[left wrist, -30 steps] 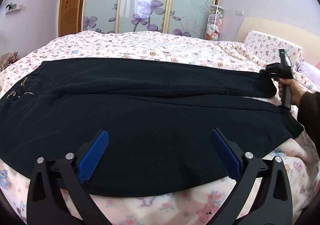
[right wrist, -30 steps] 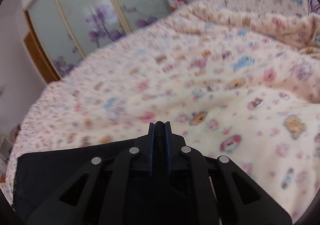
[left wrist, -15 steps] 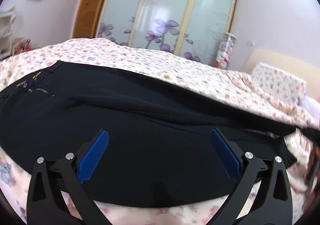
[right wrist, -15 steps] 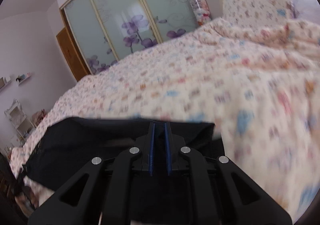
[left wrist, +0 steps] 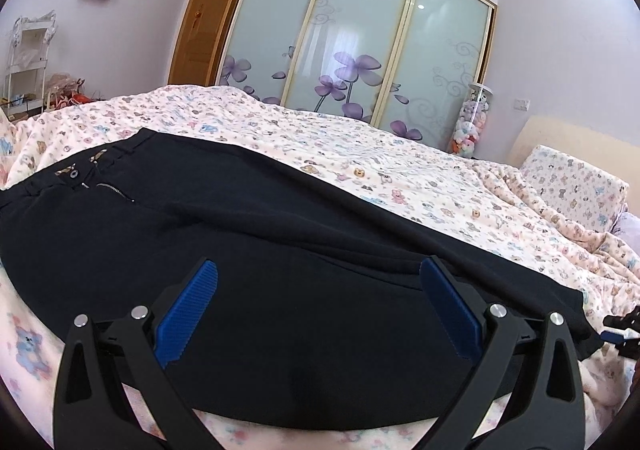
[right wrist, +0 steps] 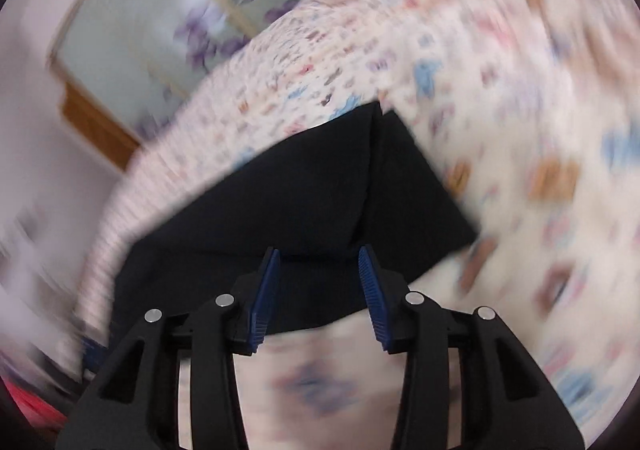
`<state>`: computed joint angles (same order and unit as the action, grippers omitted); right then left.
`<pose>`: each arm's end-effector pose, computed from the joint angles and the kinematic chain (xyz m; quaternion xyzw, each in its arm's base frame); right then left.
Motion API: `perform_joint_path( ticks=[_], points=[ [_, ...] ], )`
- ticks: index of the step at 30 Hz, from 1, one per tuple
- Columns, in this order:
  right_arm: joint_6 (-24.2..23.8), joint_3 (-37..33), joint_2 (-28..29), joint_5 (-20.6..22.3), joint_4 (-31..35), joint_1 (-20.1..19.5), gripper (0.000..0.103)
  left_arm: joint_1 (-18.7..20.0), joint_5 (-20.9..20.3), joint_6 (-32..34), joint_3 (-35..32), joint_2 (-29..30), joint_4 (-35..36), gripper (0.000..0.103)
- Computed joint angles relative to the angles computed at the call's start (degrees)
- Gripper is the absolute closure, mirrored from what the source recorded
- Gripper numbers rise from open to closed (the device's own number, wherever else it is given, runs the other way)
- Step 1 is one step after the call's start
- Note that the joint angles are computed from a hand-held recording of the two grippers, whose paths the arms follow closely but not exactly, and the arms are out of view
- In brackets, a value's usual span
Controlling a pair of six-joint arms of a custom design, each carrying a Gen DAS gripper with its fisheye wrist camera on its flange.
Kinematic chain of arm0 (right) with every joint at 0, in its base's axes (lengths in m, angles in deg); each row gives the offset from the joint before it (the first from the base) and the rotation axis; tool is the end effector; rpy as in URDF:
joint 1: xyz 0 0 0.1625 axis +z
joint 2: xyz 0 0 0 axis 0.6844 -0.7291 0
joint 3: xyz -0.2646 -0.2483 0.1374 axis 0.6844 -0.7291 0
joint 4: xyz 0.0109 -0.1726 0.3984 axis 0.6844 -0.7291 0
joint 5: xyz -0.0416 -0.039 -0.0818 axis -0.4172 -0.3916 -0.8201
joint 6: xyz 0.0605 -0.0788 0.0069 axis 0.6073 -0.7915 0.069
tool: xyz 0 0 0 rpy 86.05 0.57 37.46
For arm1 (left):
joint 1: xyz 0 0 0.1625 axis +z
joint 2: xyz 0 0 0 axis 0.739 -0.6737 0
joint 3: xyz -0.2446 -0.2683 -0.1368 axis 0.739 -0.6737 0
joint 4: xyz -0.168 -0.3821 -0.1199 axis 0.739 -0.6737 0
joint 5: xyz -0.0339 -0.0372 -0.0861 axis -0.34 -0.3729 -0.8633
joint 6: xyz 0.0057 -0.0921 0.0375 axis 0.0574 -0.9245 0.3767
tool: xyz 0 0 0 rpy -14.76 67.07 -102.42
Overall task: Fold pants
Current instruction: 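Lift the held leg with the right tool and lay it over the other leg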
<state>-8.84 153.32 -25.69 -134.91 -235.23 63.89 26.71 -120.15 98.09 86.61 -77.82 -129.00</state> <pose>0.2563 -0.5894 0.1444 -0.2043 -0.8355 0.4955 0.1210 -0.0344 -0.7322 0.3499 0.2086 0.8308 -0.4876 0.1686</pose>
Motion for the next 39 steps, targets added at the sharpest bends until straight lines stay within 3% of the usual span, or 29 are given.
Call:
perform_joint_path(
  ticks=[3,5,10,13,14,16,19,21,23,26,29,30,33,36,37,39],
  points=[
    [13.47,1.76,-0.09,9.34,-2.85,-2.25,0.060,0.05,0.09,-0.27,-0.38,0.04,0.35,0.002],
    [17.07,0.45,1.32,9.49,-2.86,-2.47,0.060,0.02,0.08,-0.30,-0.26,-0.02,0.11,0.002],
    [24.45,-4.13,5.18,4.33,-1.45,-3.18,0.061,0.21,-0.06,-1.45,-0.57,-0.08,0.92,0.002],
    [24.36,-6.53,7.42,0.57,-4.60,-3.23,0.067,0.52,-0.32,-2.59,-1.21,0.08,1.70,0.002],
    [23.89,-7.20,7.80,-0.44,-4.29,-3.14,0.080,0.63,-0.41,-3.14,-1.47,0.15,2.17,0.002],
    [21.45,-8.74,8.42,-1.98,-2.92,-3.23,0.093,0.81,-0.65,-4.21,-1.92,0.20,3.35,0.002],
    [15.34,-9.84,9.69,-2.72,-8.55,-2.22,0.097,1.07,-0.83,-4.91,-2.09,0.09,3.71,0.002],
    [8.11,-9.87,10.46,-3.27,-16.35,-0.81,0.097,1.09,-0.88,-4.88,-1.89,-0.06,3.00,0.002],
    [5.16,-8.51,10.30,-4.50,-21.51,0.15,0.098,1.08,-0.73,-4.88,-1.71,-0.18,2.07,0.002],
    [8.20,-4.59,9.77,-5.42,-25.55,-0.03,0.098,1.05,-0.38,-5.36,-1.64,-0.25,1.26,0.002],
    [17.46,-1.88,10.00,-6.25,-20.51,-1.98,0.098,1.15,0.28,-5.94,-1.60,-0.37,0.46,0.002],
    [17.67,-1.88,10.30,-6.22,-20.10,-2.25,0.098,1.20,0.53,-6.23,-1.63,-0.39,0.29,0.002],
    [12.33,-4.66,10.93,-10.47,-14.52,-0.93,0.097,1.47,0.88,-7.53,-2.12,-0.45,0.84,0.002],
    [16.21,-2.99,8.70,-9.95,-10.82,-0.26,0.081,1.72,1.60,-9.11,-2.72,-0.31,1.22,0.002],
    [16.64,-2.59,8.33,-10.43,-10.84,0.17,0.070,1.81,1.77,-9.94,-2.89,-0.33,1.43,0.002],
    [14.15,-3.71,9.34,-12.14,-13.15,2.07,0.066,1.91,2.12,-10.74,-2.93,-0.43,1.41,0.002]
  ],
)
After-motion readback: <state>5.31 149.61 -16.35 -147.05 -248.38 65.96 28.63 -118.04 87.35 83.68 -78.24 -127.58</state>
